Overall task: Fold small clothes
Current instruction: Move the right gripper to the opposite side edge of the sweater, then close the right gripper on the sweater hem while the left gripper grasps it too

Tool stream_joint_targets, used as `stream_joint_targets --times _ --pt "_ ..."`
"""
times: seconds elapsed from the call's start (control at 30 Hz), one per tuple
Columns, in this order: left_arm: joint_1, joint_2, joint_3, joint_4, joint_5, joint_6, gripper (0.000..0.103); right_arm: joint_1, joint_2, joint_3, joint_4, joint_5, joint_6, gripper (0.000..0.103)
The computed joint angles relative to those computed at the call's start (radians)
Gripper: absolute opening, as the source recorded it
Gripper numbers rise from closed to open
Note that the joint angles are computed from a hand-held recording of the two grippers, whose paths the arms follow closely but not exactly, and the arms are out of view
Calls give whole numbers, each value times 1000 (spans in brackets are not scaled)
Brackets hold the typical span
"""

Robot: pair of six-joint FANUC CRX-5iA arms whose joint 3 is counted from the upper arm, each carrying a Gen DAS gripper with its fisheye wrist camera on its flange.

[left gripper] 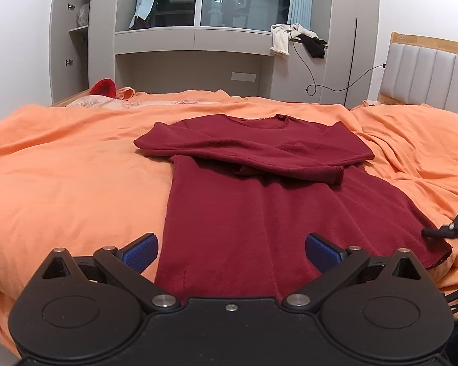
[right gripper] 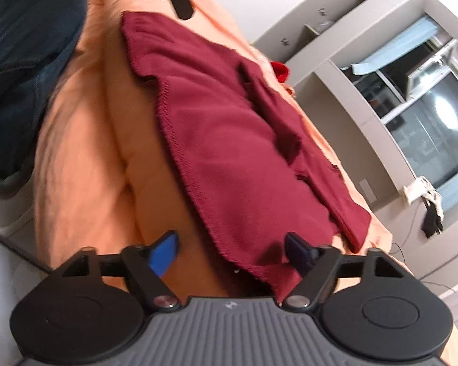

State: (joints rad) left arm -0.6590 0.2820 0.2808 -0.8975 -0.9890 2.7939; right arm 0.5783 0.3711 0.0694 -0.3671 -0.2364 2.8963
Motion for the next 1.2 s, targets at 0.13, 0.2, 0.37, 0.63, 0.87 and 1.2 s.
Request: stream_joint_targets --times 0.13,0.2,0.37,0.63,0.87,1.2 --pt "-3 -2 -3 -9 -1 -13 102 -9 1 28 -12 -69 18 56" --pt "-10 0 0 -20 -8 -24 102 -17 2 46 -25 -98 20 51" --pt "-27 5 0 -40 0 -63 102 -26 -13 47 -69 -122 77 27" --pt "-77 38 5 -89 56 -162 102 -50 -28 90 -164 -165 74 7" --pt "-98 187 171 -42 -29 -383 102 -119 -17 226 -344 -295 -13 7" --pt "-104 284 313 -98 -217 -384 61 -197 -8 297 -540 -344 24 7"
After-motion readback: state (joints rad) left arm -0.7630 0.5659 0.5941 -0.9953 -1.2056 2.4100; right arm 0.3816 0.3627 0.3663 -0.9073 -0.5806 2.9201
